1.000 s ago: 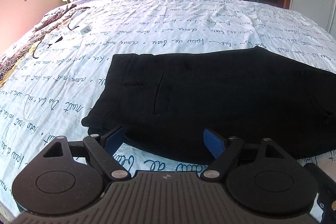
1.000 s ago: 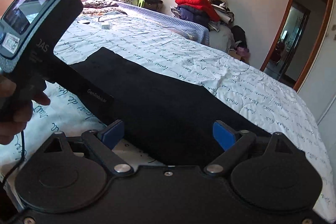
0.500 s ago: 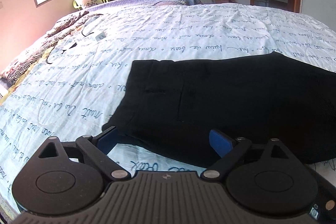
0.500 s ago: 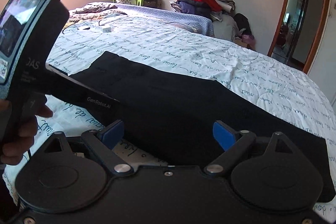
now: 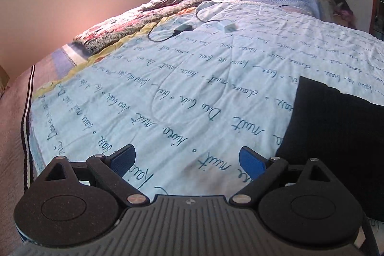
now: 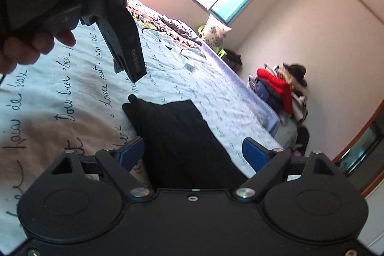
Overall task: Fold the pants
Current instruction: 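Grasp a trouser corner with the right gripper and lift it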
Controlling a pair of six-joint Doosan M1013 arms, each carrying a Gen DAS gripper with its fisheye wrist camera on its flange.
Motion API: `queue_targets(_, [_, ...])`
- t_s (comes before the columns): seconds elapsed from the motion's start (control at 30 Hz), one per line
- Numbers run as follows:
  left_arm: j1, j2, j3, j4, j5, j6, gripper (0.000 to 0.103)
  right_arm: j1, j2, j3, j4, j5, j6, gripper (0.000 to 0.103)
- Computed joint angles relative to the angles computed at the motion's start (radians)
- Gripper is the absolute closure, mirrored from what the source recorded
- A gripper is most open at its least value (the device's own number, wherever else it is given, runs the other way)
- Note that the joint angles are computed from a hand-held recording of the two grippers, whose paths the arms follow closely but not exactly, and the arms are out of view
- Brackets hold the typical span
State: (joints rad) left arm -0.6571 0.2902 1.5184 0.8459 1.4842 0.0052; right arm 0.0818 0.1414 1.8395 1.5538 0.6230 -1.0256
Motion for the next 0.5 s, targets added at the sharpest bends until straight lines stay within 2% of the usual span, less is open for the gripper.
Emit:
queue_targets(0.03, [0.005, -0.006, 0.006, -0.013, -0.002, -0.01, 0.008, 0.012, 0.005, -0.002, 0.009, -0.007, -0.037, 0.025])
queue_targets(0.1, [0.01, -0.017, 0.018, -0.025, -0.008, -0.026, 0.008, 0.03, 0.018, -0.022, -0.056, -0.011, 0.006, 0.041])
queue_targets(0.13, [0.01, -0.019, 0.021, -0.023, -0.005, -0.03, 0.008, 0.04, 0.028, -0.047, -0.145, -0.007, 0.097, 0.053])
queue_targets(0.23, [0.004, -0.016, 0.018, -0.008, 0.025, -0.021, 0.008, 0.059, 0.056, -0.098, -0.326, 0.023, 0.271, 0.07])
queue_targets(0.4, [0.006, -0.01, 0.015, 0.001, 0.03, 0.001, 0.008, 0.083, 0.074, -0.107, -0.324, 0.004, 0.238, 0.072])
queue_targets(0.43, [0.007, -0.01, 0.014, -0.001, 0.025, 0.0, 0.008, 0.085, 0.077, -0.111, -0.337, 0.002, 0.242, 0.074])
queue_targets(0.47, [0.009, -0.01, 0.014, -0.005, 0.016, 0.0, 0.008, 0.086, 0.077, -0.112, -0.365, 0.009, 0.253, 0.095])
queue_targets(0.5, [0.01, -0.012, 0.015, -0.009, 0.005, 0.001, 0.008, 0.086, 0.077, -0.112, -0.381, 0.015, 0.264, 0.097])
